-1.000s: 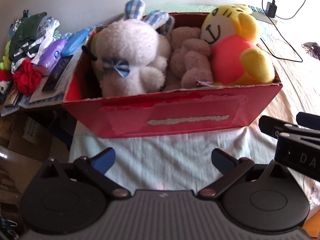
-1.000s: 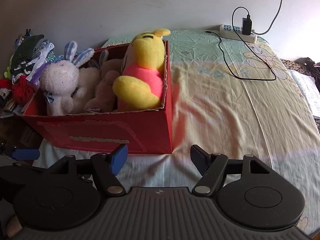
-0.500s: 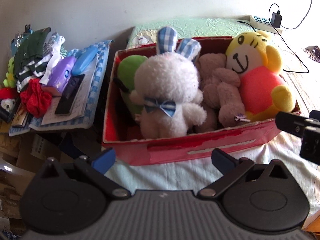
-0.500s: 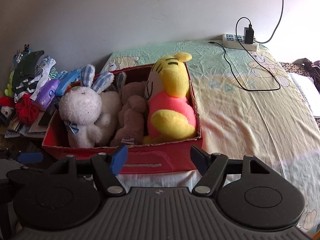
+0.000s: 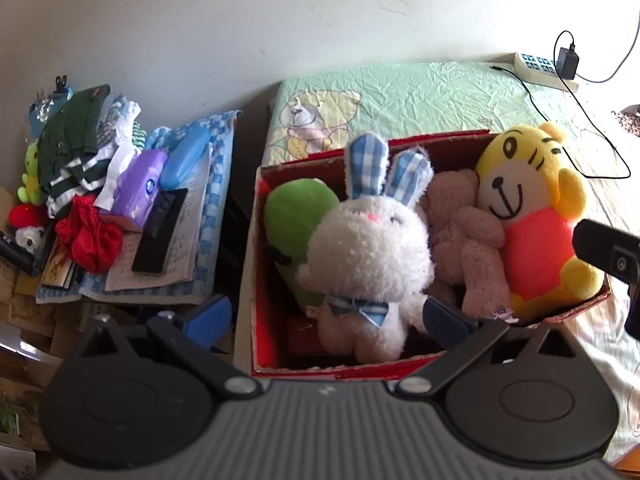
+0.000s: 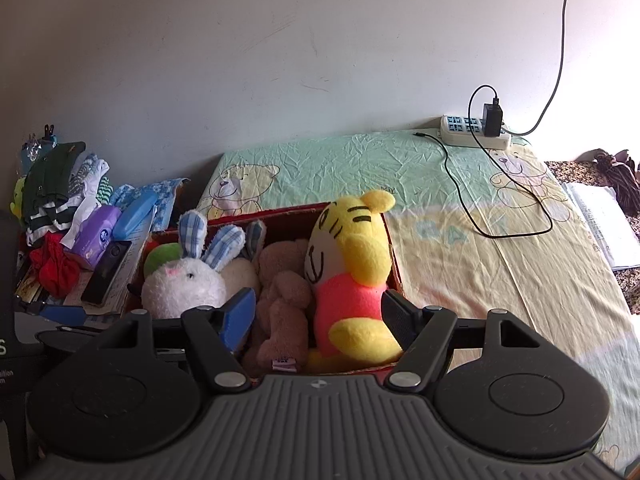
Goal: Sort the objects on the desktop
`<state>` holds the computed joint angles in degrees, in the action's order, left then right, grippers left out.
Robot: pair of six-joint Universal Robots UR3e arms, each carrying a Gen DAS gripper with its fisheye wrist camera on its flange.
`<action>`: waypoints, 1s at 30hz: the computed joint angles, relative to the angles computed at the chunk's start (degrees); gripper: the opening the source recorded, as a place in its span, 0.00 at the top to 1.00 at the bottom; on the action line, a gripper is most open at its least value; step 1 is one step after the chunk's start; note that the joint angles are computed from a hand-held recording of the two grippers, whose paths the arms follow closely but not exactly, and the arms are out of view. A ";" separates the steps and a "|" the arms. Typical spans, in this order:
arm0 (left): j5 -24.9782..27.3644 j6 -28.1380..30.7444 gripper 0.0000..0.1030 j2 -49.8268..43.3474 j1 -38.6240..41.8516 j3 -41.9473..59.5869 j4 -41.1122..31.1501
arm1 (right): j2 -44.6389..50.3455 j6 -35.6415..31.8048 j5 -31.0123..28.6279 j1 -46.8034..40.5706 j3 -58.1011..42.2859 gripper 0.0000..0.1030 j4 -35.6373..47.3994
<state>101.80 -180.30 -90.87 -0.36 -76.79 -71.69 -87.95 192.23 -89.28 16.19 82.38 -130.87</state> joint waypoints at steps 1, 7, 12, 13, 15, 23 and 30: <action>-0.28 -0.25 0.01 0.01 0.16 -0.23 -0.01 | 0.46 1.04 0.22 0.00 -0.35 0.28 -0.19; -1.80 -1.01 0.01 0.35 1.62 -4.21 0.49 | 1.48 3.55 -0.90 0.66 1.31 0.27 -1.75; -2.20 -1.96 0.01 1.65 1.92 -8.03 1.95 | 1.29 4.36 -0.79 -0.14 3.41 0.27 -0.76; -1.85 -2.07 0.01 1.82 1.67 -8.62 2.61 | 1.36 4.26 -1.09 -0.09 3.59 0.26 -0.79; -1.33 -2.30 0.01 2.16 1.14 -9.72 4.04 | 1.42 3.73 -1.87 0.13 4.26 0.26 -1.56; -0.77 -3.40 0.01 2.20 0.93 -10.52 6.58 | 1.65 3.13 -0.53 -0.76 4.54 0.26 -2.66; -1.90 -3.55 0.01 2.96 1.99 -11.30 7.12 | 3.31 2.03 -0.19 -0.12 3.14 0.26 -2.62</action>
<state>99.89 -183.85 -87.91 1.63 -88.08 -64.57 -84.64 194.26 -89.47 16.07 85.52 -133.49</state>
